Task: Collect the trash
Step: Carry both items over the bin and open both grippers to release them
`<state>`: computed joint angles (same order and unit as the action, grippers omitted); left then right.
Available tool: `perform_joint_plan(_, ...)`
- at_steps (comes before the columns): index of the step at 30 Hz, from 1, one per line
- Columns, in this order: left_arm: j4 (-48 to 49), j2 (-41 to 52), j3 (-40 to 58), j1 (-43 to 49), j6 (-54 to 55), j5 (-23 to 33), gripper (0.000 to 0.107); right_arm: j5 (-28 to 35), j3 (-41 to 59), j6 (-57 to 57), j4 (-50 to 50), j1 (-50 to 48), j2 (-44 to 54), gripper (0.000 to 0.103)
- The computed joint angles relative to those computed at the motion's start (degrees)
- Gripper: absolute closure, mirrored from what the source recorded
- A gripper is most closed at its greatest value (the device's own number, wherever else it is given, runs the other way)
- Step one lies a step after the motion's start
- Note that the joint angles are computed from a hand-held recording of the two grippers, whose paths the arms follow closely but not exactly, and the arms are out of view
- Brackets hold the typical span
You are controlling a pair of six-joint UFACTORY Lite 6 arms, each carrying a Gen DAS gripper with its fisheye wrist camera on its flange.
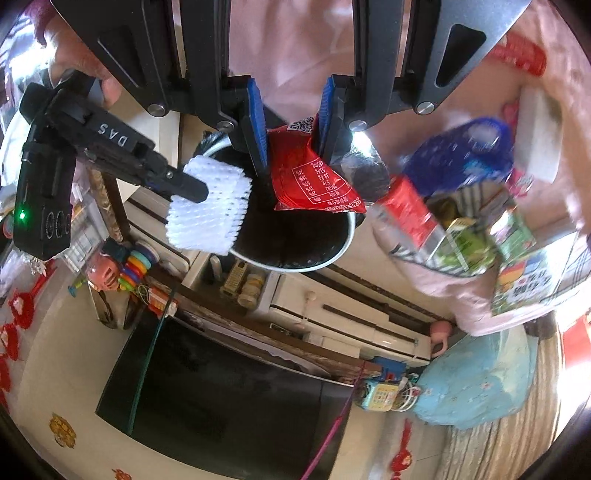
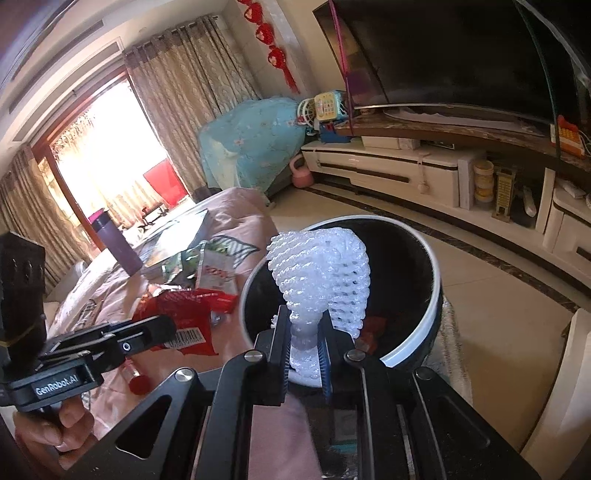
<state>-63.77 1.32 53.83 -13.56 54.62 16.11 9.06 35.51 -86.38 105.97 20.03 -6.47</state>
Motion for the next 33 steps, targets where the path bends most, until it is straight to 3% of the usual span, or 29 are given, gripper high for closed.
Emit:
perform_joint_plan(8, 2.65, 16.32, 16.15, -2.47, -3.54, 0.71, 0.082, 4.67, 6.36, 7.18, -12.09, -6.93, 8.14, 0.087)
perform_joint_plan(14, 12.77, 27.27, 27.81, -3.35, -14.03, 2.11, 0.080, 6.72, 10.88, 13.83, -21.39, -9.61, 12.87, 0.087)
perform_joint_plan(19, 19.35, 30.42, 32.52, -3.71, -21.50, 3.28, 0.054, 5.49, 12.11, 16.14, -24.44, -9.79, 14.66, 0.083)
perform_joint_plan(25, 16.84, 26.01, 26.95, -4.19, -19.44, 1.02, 0.047, 7.52, 11.61, 14.51, -22.60, -12.13, 14.19, 0.062)
perform_joint_plan(30, 6.19, 17.34, 15.05, -3.72, -8.44, -1.99, 0.042, 7.24, 8.93, 13.36, -20.72, -11.73, 10.71, 0.053)
perform_joint_plan(33, -2.85, 11.12, 6.98, -2.84, 0.09, -2.79, 0.042, 7.14, 6.24, 11.44, -17.46, -10.69, 7.93, 0.042)
